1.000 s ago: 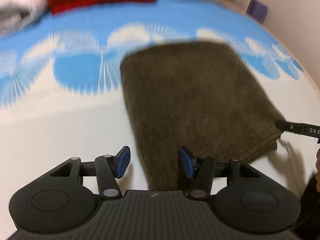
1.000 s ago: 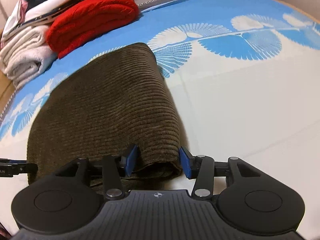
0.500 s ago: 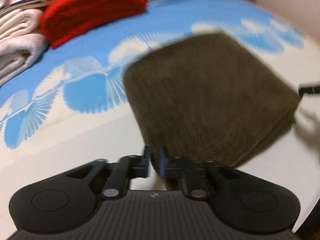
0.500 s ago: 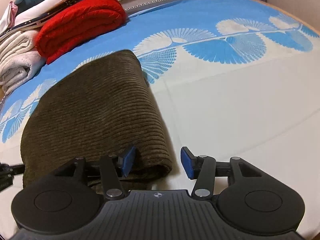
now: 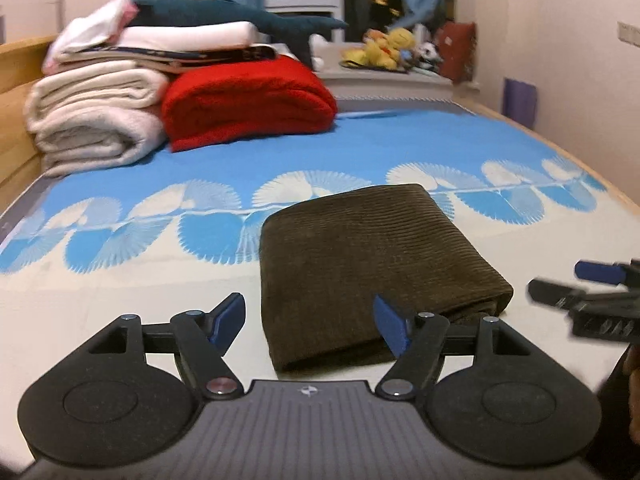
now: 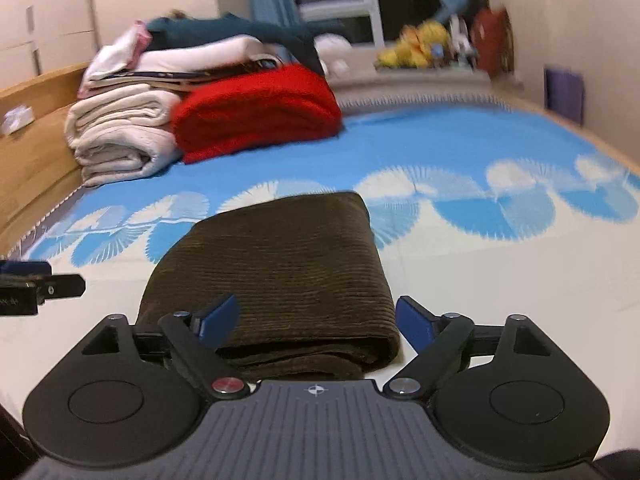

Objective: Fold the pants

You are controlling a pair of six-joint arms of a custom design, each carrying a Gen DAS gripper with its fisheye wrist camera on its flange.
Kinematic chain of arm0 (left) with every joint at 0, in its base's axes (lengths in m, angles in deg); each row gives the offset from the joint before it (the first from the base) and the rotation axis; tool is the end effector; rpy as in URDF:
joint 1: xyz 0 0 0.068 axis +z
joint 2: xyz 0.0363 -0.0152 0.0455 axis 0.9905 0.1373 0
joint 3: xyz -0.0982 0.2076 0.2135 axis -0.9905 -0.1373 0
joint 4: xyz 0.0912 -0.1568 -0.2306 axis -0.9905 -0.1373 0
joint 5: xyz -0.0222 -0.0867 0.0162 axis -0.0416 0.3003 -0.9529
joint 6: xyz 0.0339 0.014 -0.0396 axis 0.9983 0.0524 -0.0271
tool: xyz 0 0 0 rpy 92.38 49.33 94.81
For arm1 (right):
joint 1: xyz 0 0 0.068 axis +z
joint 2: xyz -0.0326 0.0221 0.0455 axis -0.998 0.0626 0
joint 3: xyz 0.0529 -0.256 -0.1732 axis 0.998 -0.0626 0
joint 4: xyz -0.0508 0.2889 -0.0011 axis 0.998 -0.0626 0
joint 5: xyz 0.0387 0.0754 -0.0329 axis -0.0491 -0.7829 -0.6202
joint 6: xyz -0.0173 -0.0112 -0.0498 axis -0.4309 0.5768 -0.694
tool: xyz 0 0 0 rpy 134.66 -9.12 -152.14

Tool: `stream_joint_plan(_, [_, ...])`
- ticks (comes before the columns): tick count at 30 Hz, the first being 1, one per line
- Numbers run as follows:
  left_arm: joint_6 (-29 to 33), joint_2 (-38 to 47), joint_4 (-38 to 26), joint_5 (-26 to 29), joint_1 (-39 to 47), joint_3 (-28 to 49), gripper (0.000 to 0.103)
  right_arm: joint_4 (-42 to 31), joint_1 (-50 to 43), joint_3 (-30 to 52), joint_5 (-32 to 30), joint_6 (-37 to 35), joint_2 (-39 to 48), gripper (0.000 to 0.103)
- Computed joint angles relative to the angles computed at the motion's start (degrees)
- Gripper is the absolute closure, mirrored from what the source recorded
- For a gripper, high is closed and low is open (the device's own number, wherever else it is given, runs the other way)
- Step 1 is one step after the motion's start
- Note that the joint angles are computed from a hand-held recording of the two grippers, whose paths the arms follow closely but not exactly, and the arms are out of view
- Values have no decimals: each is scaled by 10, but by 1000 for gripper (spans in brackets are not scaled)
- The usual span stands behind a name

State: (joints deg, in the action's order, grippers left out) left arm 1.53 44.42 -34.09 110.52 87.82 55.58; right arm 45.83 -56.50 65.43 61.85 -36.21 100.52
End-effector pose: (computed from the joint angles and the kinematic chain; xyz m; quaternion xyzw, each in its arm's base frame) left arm 0.3029 0.0148 0.1566 0.2368 0.8586 -0.0881 0.4461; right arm 0.1890 0.0857 0.1605 0.1675 0.8621 -0.0077 0.4781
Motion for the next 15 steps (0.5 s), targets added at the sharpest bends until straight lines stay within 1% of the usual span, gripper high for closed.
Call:
stream_joint_plan(2, [-26,-11,21,-8,9,-36,25,2,23,2,11,-9,17,15])
stream_joint_plan(3, [-31,-7,18,-12,13,-44,25,7,28,4,13,-14,26,15])
stream_joint_plan(4, [-27,0,3,-17,14,-43,25,7,31,8,17,-16,35,15])
stream_joint_plan(6, [-10,46,-36,-44,3,-14,25,10,29,10,18,-23,53,15])
stream_joint_plan(7, [-14,65,-35,-56,-3,-5,25,2,30,15,20,-21,62,15])
stream_joint_plan(9, [-28,96,-4,-90,-16,3,25,-16,19,23,13,-11,81,15])
stream_joint_plan(11, [-45,130,19,-111,-24,19,24,-27,0,29,-2,6,93,15])
stream_joint_plan(13, [-60,145,22,-114,-26,26,24,-30,-9,31,-7,18,102,15])
stream_joint_plan(15, [-63,157,30,-114,-30,28,21,-31,-11,34,-3,20,112,15])
